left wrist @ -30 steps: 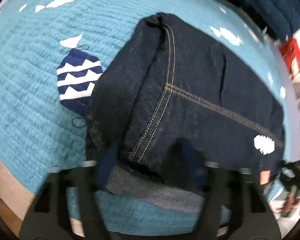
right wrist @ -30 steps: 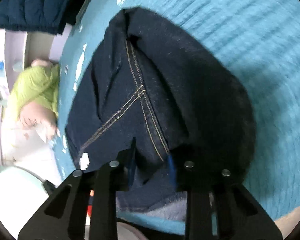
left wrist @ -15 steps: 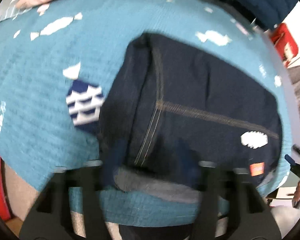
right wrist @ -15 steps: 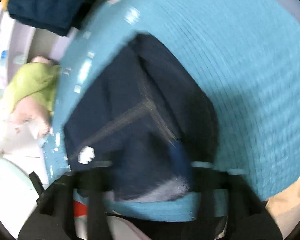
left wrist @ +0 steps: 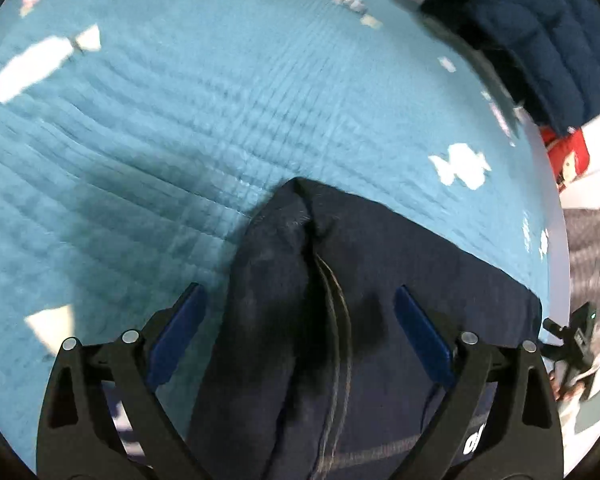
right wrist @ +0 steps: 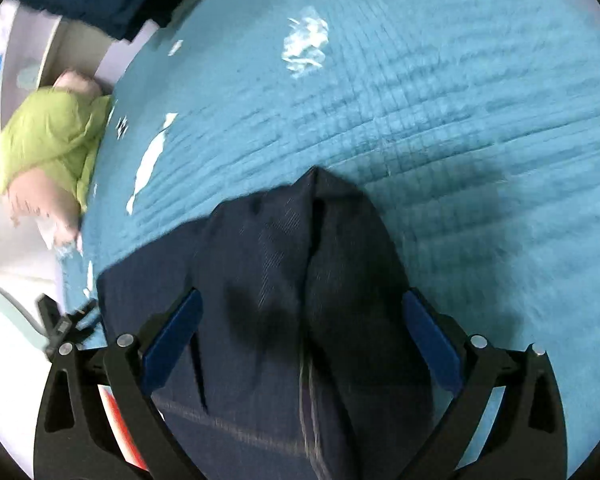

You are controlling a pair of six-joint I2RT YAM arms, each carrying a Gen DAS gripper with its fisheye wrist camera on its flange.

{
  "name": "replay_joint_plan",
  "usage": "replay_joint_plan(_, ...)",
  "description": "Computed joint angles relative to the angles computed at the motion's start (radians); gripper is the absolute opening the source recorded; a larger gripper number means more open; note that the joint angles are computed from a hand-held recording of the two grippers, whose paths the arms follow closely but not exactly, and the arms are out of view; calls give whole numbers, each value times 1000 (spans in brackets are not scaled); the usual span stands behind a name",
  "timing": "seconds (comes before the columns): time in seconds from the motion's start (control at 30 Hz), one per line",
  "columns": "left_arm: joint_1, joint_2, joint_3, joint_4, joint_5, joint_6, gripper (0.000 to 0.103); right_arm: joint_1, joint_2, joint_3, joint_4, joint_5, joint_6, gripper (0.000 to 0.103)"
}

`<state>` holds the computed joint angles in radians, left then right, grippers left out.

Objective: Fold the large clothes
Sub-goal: 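Fold the jacket bundle in half with both grippers and release it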

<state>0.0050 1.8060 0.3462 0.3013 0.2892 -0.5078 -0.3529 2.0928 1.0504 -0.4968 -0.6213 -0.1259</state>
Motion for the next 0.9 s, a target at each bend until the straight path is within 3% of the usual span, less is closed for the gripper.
replay_joint_plan(0.1,-14,19,13,64,8,-9,98,-18,-1,2,18,-123,21,96)
replay_joint_plan(0.13,-10,43,15,120,89,-2,98,-1,-9,-11,46,-97,37,95)
replay_joint_plan(0.17,-30,59,33,116,85,-15,97,36,-28,-36,83,-43,47,94)
replay_joint_plan(0.2,-95,75,87,31,-18,-19,87,68,-49,-64,118,7,48,93)
replay_joint_plan(0.27,-199,91,170,-115,-198,8,76,165,-114,-128,192,195,68,76)
replay_joint_plan(0.3,-217,77,173,-130,-223,-3,65,187,-139,-147,205,249,77,58)
replay_joint_plan(0.33,-215,57,175,-153,-221,-19,56,179,-155,-153,195,208,83,40)
replay_joint_plan(0.4,-165,16,167,-171,-168,-54,34,169,-178,-161,183,182,91,31)
replay_joint_plan(0.53,-104,-5,152,-151,-100,-34,25,193,-251,-210,220,224,96,25)
replay_joint_plan(0.7,-152,-254,121,-267,-152,19,24,173,-330,-174,161,156,119,24)
replay_joint_plan(0.8,-146,-300,220,-360,-121,26,23,174,-350,-114,147,157,149,23)
replay_joint_plan(0.9,-180,-241,376,-419,-150,32,24,181,-303,20,135,157,207,24)
